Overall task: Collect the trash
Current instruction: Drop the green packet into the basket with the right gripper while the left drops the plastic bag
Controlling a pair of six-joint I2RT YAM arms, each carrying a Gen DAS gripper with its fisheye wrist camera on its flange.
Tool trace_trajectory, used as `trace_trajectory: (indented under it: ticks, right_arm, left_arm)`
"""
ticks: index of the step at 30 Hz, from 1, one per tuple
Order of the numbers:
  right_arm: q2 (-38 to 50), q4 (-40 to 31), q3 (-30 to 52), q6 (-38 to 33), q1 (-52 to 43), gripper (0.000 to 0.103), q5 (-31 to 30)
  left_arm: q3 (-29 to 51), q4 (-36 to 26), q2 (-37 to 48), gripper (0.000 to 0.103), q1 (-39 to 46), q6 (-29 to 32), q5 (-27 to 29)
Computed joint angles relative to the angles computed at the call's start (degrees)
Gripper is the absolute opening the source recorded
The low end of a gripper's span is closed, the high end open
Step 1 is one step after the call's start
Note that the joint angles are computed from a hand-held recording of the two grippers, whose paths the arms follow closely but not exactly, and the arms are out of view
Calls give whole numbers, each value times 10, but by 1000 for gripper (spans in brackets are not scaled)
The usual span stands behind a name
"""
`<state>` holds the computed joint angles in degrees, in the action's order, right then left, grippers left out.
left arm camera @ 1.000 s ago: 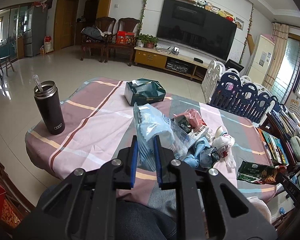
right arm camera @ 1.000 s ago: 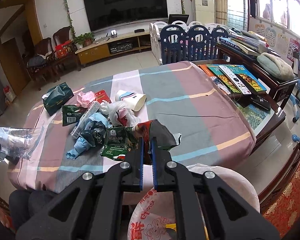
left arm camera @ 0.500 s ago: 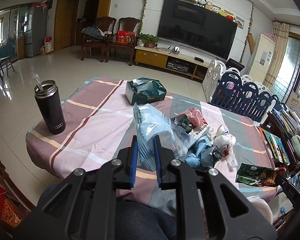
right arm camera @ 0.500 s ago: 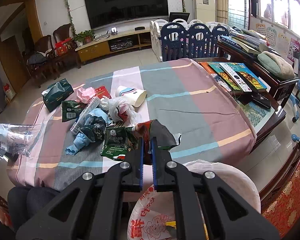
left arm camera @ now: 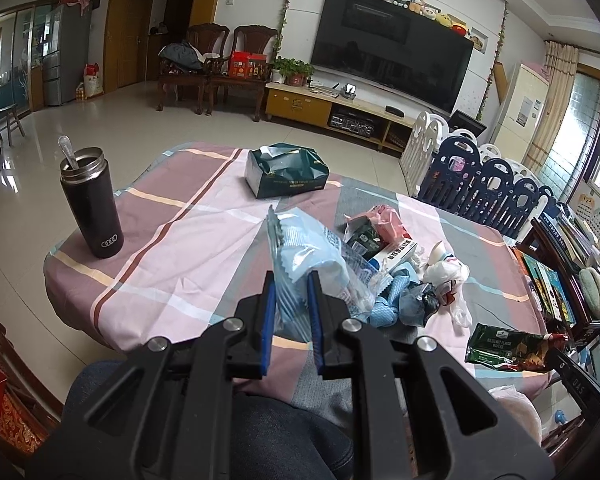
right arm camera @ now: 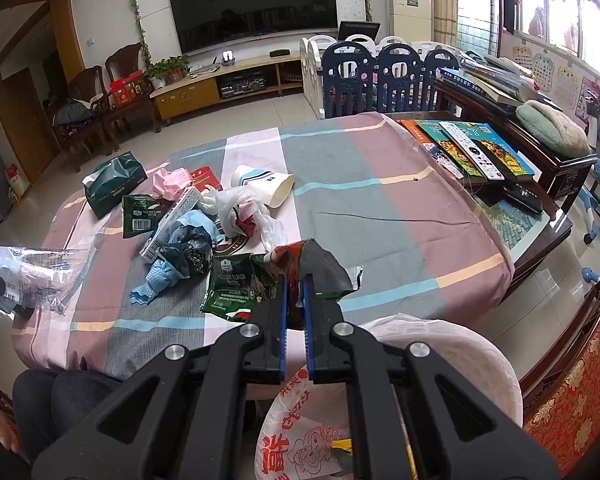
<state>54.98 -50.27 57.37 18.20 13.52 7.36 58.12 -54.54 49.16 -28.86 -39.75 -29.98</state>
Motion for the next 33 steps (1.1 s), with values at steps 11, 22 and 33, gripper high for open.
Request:
trace_trajectory:
  ticks: [11, 22, 33]
  right_arm:
    - [-1, -2, 2, 4, 7, 8, 1]
    - [-64, -82, 57, -122, -157, 8, -113]
    - [-94, -197, -54, -410, -429, 9, -150]
  left_arm:
    - [5, -5, 2, 16, -5, -3, -4]
    - [43, -28, 15, 16, -90, -31, -22]
    - [68, 7, 69, 16, -181, -53, 48]
